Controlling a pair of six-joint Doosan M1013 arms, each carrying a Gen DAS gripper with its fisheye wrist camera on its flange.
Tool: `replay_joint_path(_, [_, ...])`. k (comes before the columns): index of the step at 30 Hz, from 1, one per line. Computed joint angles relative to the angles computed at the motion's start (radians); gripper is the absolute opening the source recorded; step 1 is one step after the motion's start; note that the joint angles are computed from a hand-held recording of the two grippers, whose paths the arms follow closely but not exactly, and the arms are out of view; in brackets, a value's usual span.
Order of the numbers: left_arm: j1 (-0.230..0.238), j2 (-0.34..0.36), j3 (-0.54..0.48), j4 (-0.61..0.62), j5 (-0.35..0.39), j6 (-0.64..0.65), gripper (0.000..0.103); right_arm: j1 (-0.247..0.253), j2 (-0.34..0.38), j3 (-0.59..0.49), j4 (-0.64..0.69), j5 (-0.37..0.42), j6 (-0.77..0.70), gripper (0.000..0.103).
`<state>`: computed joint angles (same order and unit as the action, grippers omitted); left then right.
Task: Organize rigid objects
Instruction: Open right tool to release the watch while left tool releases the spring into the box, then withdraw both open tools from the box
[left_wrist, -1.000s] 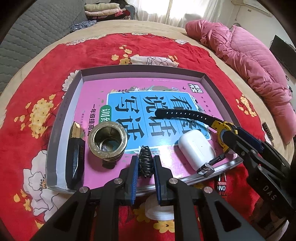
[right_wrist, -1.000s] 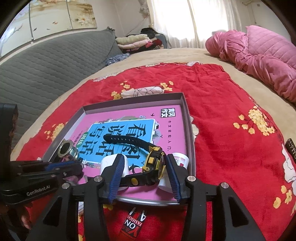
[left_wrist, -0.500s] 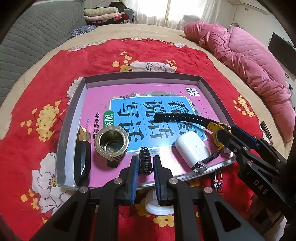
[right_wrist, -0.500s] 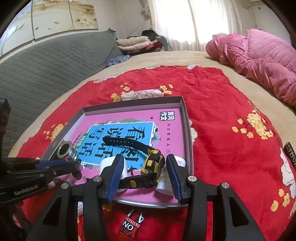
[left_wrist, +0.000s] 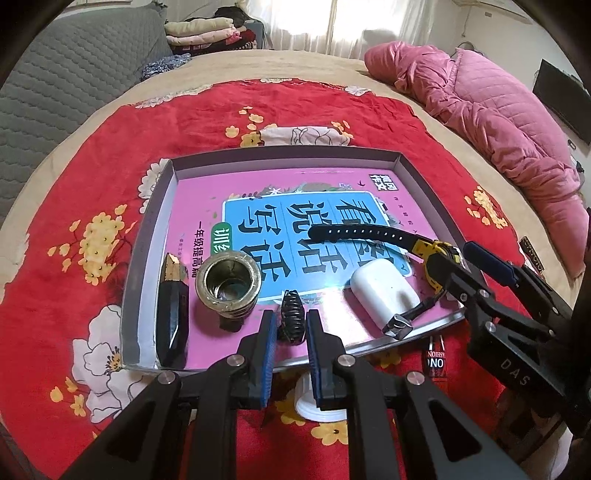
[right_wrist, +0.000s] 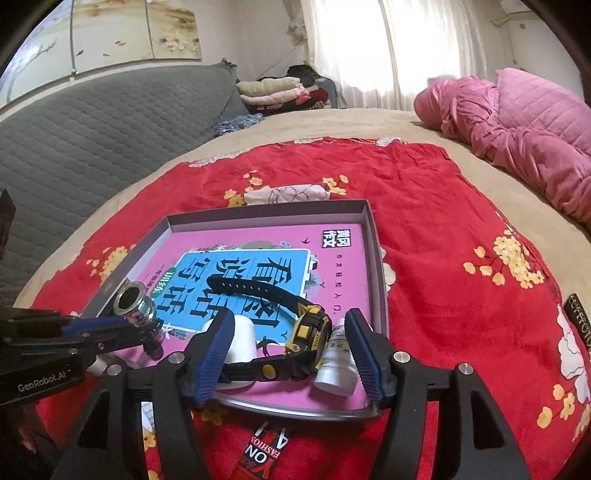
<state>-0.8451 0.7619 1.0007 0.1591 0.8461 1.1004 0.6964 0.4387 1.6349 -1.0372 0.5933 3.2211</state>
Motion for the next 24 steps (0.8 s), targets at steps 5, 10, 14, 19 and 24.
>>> replay_joint_path(5, [0.0,-0.005,0.009,0.004,-0.001,-0.001,0.027,0.011,-0.006,0.011,-0.109,0.007,0.082,0.064])
replay_joint_path(10, [0.001,-0.012,0.021,0.002,-0.008,0.001,0.035,0.017,-0.009,0.018,-0.168,-0.002,0.117,0.065])
replay_joint_path(14, [0.001,-0.019,0.031,0.003,-0.011,-0.003,0.035,0.019,-0.006,0.014,-0.154,-0.009,0.086,0.065])
replay_joint_path(19, [0.001,-0.026,0.04,-0.007,-0.016,0.006,0.037,0.027,-0.007,0.019,-0.194,-0.017,0.084,0.066])
replay_joint_path(24, [-0.003,-0.036,0.05,-0.009,-0.025,0.012,0.053,0.035,-0.012,0.031,-0.255,-0.015,0.13,0.067])
